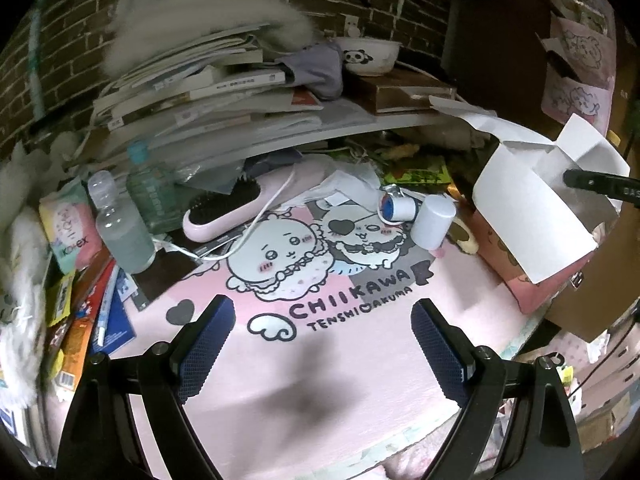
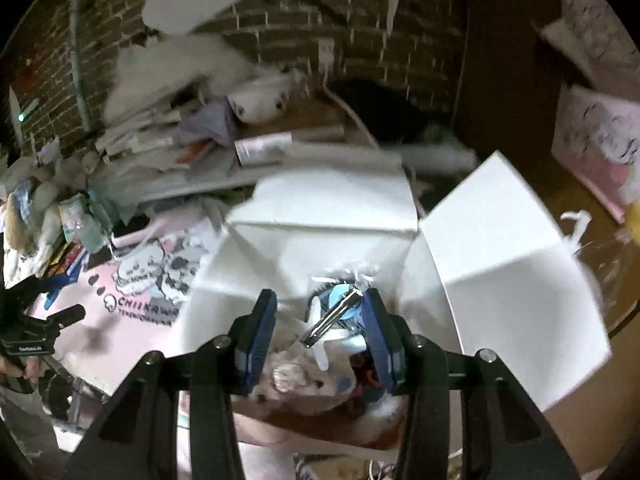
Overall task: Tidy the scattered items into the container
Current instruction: 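Carry the white star clip in the right gripper into the white box and release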
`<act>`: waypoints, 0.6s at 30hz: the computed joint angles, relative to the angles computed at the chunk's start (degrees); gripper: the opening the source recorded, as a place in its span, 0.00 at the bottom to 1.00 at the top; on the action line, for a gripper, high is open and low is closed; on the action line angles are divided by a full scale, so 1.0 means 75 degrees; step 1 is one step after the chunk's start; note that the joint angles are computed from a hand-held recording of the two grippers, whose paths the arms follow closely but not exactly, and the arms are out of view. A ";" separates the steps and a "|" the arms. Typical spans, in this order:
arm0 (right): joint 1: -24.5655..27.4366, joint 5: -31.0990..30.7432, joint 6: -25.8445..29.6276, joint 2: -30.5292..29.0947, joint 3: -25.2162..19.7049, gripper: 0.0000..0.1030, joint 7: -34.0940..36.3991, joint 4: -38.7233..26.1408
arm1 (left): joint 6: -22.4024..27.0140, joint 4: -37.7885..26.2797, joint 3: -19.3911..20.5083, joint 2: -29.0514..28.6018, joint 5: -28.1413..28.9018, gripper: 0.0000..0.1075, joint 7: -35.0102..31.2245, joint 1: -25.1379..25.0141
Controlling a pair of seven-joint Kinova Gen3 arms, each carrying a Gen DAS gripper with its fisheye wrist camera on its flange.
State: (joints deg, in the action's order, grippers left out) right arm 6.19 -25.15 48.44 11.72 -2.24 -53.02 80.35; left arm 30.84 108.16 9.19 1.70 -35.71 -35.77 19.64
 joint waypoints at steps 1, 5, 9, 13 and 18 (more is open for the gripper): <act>0.0089 0.0053 0.0311 0.0159 -0.0057 0.40 -0.0072 -0.0240 | 0.0039 -0.0012 0.0012 0.0010 -0.0026 0.83 0.0008 0.0014; 0.0369 0.0017 0.1480 0.0813 -0.0327 0.40 -0.0259 -0.1064 | 0.0198 -0.0075 0.0021 0.0068 -0.0096 0.83 0.0025 0.0070; -0.0184 0.0654 0.1256 0.0861 0.0048 0.40 -0.0660 -0.1057 | 0.0212 -0.0075 -0.0008 0.0082 -0.0064 0.82 -0.0015 0.0090; -0.0434 0.1292 0.1123 0.0894 0.0084 0.40 -0.1099 -0.1061 | 0.0227 -0.0098 -0.0026 0.0114 -0.0040 0.83 -0.0029 0.0099; -0.0183 0.0981 0.1068 0.0865 -0.0095 0.52 -0.0961 -0.0982 | 0.0034 -0.0132 -0.0077 0.0192 0.0178 0.83 -0.0269 0.0069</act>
